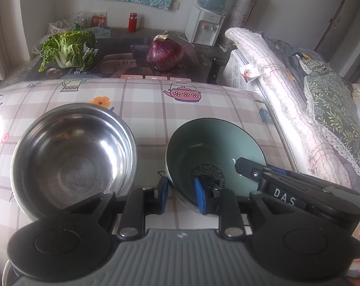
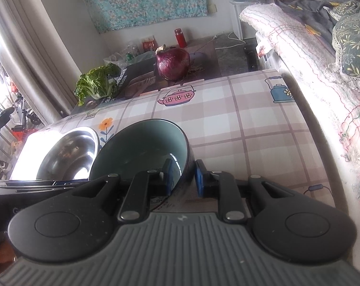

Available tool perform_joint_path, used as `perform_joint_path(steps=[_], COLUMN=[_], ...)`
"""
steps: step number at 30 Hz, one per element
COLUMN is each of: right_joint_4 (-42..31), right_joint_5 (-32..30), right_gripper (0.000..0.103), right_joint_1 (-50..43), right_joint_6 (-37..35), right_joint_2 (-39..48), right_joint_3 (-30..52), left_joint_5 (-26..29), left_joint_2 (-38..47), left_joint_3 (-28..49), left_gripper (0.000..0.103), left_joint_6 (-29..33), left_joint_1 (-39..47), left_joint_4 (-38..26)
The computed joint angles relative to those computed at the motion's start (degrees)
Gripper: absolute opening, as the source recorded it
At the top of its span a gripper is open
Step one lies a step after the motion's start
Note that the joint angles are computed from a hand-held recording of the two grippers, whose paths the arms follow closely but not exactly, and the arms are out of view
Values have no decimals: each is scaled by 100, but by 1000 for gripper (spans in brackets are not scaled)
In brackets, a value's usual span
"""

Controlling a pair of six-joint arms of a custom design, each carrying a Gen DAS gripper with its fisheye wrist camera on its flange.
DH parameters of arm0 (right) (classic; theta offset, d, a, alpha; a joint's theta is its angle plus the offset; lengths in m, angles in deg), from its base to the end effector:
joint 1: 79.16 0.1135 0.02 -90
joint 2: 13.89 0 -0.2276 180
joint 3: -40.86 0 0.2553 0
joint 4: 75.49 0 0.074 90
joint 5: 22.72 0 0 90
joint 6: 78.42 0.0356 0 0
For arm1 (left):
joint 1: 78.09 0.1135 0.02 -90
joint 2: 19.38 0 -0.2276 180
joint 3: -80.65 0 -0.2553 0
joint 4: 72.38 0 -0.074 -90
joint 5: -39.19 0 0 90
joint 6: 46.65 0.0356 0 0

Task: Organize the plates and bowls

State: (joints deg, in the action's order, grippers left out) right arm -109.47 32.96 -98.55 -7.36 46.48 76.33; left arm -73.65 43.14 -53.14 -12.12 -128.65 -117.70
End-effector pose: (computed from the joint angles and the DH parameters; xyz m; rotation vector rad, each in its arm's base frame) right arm 0.1882 -0.0450 0.1153 -0.1970 2.4019 0.4809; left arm 0.1446 -0.1540 0.1497 -0.2370 2.5175 -0.2030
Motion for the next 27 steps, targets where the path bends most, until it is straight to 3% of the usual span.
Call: perform_joint_path(steps=[24, 26, 27], right_joint_4=[-974, -973, -1014], right_joint_5=[169, 242, 155], right_gripper=[18, 18, 18], right_joint_1=[515, 698, 767], right_joint_6=[408, 532, 566], right_joint_2=[-1447, -1523, -1523], right_joint_3=[116, 131, 164], left_joint_5=[-337, -184, -104], left_joint_2=[-1589, -2138, -2301], left_joint_3=[-75, -257, -253], left_gripper=[25, 12, 12], left_joint_6=[-121, 102, 157], left_joint_1=[-79, 10, 32], left_joint_4=[-1124, -1086, -1119])
